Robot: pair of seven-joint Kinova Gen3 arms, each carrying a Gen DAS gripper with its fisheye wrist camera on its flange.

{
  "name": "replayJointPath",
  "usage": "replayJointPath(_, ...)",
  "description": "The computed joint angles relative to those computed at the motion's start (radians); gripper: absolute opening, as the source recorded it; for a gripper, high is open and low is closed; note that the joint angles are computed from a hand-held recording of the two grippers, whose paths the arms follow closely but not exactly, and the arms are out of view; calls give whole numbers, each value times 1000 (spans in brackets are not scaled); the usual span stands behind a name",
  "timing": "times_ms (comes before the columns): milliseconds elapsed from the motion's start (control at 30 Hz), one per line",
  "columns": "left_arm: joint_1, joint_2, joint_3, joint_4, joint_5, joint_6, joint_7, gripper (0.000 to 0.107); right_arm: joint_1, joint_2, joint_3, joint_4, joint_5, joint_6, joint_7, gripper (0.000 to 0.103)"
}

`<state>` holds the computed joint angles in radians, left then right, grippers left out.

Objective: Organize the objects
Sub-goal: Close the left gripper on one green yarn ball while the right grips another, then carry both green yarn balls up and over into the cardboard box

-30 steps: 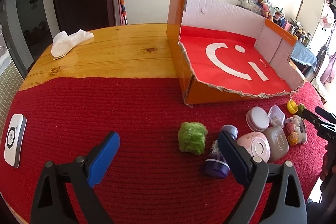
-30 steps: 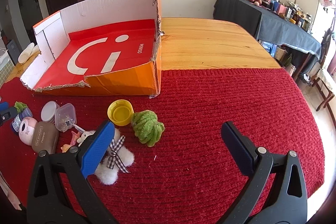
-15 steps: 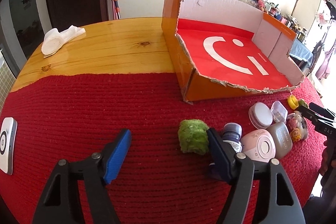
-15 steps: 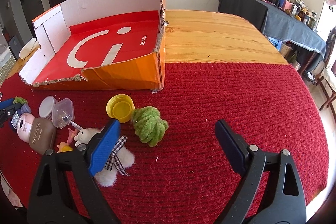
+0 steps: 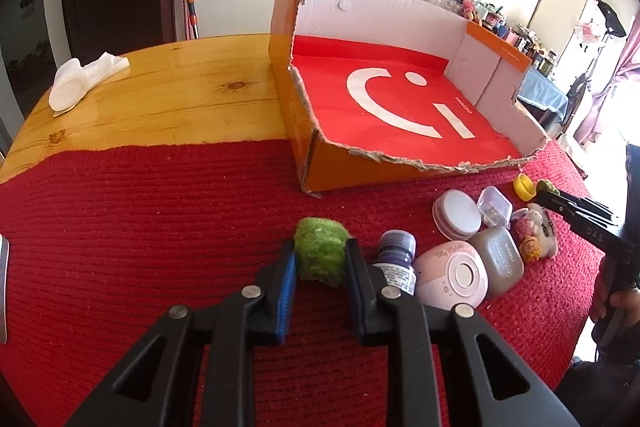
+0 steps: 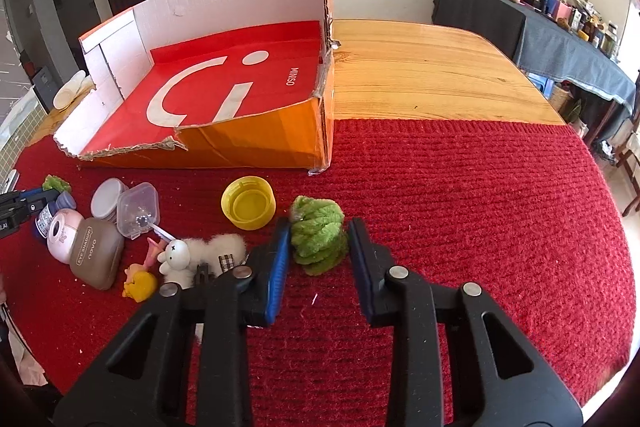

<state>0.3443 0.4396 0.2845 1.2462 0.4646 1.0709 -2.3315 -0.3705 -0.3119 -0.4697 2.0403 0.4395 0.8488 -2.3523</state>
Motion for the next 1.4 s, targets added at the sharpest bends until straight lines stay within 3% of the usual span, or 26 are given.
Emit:
replayJointPath(733,-12,-99,4,68,67,-101,9,24,51,-74,-16,-44,-57,-33,137,28)
replayJointPath(833,-7,-103,5,58,68,-106,13,24,41,-68,10,-64,-85,-44,182,28)
replayJointPath(967,15,-97,6,27,53,-113,31,24,40,-48,23,-100,-101,-52,233,28)
replayJointPath(1133,67,-48,6,-66,-6,-80,87,24,-14,31,127,-174,-210,-61,379,28)
replayJointPath(1267,125,-5,-2,-147,-79,-57,131,24,-23,109,127,-243,-192,-18,418,28)
replayJointPath(1400,180,60,-14,-257,-151,18,171,24,-55,189,151,-320,-185,56,464,28)
